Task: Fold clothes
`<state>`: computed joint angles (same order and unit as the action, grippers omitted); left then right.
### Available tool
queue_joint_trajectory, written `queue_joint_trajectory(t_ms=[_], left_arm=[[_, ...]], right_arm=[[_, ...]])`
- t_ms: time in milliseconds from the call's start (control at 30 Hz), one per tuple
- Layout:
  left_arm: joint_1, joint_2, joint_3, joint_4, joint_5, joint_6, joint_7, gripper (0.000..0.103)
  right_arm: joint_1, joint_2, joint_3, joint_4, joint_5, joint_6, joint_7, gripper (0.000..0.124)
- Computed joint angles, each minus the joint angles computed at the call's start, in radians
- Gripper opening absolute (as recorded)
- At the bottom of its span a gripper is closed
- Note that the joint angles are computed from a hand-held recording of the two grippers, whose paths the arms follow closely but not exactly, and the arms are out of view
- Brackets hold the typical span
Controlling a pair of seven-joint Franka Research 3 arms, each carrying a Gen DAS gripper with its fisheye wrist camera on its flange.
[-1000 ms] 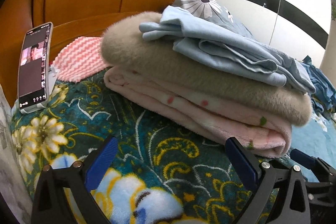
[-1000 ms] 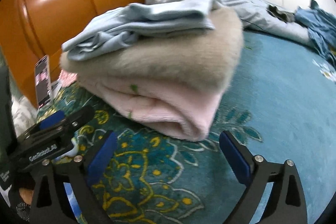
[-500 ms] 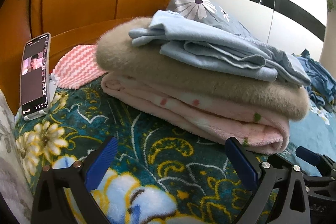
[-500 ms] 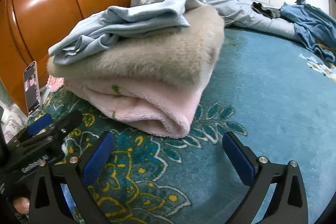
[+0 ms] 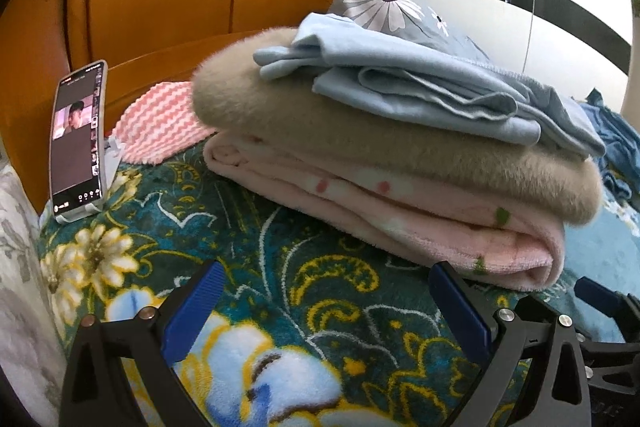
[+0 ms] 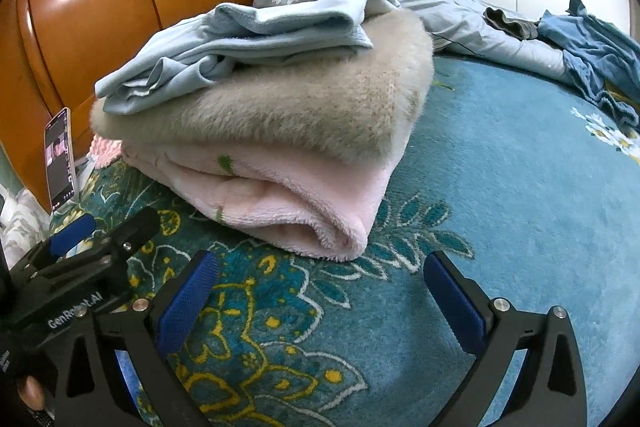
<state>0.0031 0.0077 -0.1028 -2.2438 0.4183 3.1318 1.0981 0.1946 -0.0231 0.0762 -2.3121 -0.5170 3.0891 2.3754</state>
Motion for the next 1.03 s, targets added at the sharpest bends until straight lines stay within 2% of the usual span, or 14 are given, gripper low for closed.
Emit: queue_joint_trajectory(t_ms=[367,1033], left_arm=[[0.004,-0.009,0.000,-0.003,0.074,-0.014,-0.060,0.103],[0.009,0.001,0.007,0.019,0.192,-0.024,-0.159,0.103]], right_arm=[[-0.004,-0.002,0.002,0.004,-0.064,-0.005,0.056,0.103],[-0.001,0.002,-0.005,0.011,-0.081,-0.011,0.068,0.103]])
